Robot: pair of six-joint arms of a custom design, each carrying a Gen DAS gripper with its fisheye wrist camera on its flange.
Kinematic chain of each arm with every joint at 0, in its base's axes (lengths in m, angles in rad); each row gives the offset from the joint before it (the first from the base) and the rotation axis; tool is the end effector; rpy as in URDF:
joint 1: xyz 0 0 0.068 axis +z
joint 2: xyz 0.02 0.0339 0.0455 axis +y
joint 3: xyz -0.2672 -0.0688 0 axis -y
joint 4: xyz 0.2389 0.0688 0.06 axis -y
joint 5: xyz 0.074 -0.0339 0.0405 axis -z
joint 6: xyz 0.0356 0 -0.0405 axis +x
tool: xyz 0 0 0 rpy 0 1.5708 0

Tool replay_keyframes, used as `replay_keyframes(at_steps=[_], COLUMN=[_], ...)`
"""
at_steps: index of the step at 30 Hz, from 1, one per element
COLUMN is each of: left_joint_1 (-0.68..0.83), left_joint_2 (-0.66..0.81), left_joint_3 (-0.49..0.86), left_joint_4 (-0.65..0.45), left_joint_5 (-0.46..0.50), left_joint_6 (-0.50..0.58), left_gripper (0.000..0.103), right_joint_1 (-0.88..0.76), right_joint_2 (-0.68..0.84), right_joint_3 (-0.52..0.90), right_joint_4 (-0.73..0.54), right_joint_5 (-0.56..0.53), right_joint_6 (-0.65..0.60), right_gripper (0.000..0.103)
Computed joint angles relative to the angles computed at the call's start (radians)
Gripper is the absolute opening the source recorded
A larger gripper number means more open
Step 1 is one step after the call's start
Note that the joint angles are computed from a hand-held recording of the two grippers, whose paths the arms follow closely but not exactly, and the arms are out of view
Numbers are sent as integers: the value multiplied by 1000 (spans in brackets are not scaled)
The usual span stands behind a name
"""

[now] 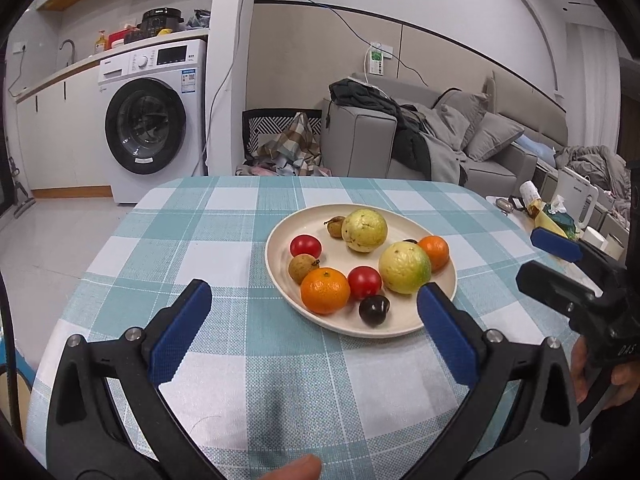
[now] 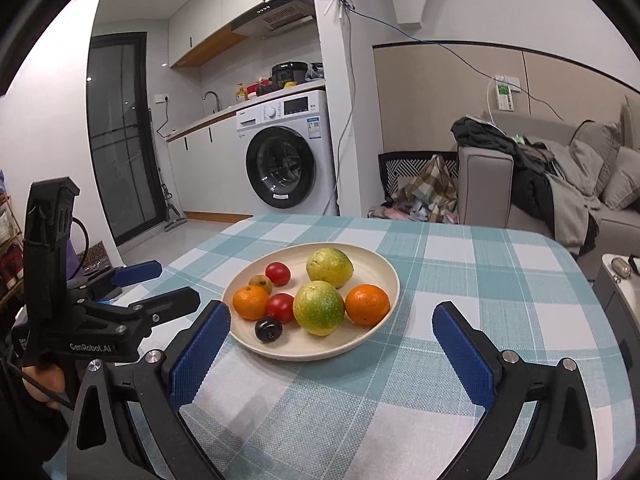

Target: Organize fruits

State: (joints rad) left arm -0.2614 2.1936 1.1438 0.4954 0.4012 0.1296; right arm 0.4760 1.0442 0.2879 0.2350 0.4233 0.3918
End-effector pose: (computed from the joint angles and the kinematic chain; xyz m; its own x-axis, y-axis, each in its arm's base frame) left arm 0.4191 -0.1265 0.0970 -0.4321 0.2388 -0.8697 0.6197 0.7792 -0.0940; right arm 0.1782 0.0754 0.1712 -0.4477 0.1609 -0.8796 0.0755 0.9870 0.1421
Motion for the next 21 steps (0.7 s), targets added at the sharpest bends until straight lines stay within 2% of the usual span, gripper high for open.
replay_keyframes(at_steps=[12,21], left_joint_1=[-18,-13], left_joint_2=[-25,-31], left_joint_3=[-58,-72], left_joint_4=[75,98], left_joint_5=[-25,5], left_joint_6=[22,23], left_gripper=[103,103], right_joint_1=[59,68], right_joint_2=[8,8], right_joint_3=[2,7], right_joint_4=[1,-6], right_joint_5=[49,56], right_joint_6=[-7,-10], right_gripper=[103,103])
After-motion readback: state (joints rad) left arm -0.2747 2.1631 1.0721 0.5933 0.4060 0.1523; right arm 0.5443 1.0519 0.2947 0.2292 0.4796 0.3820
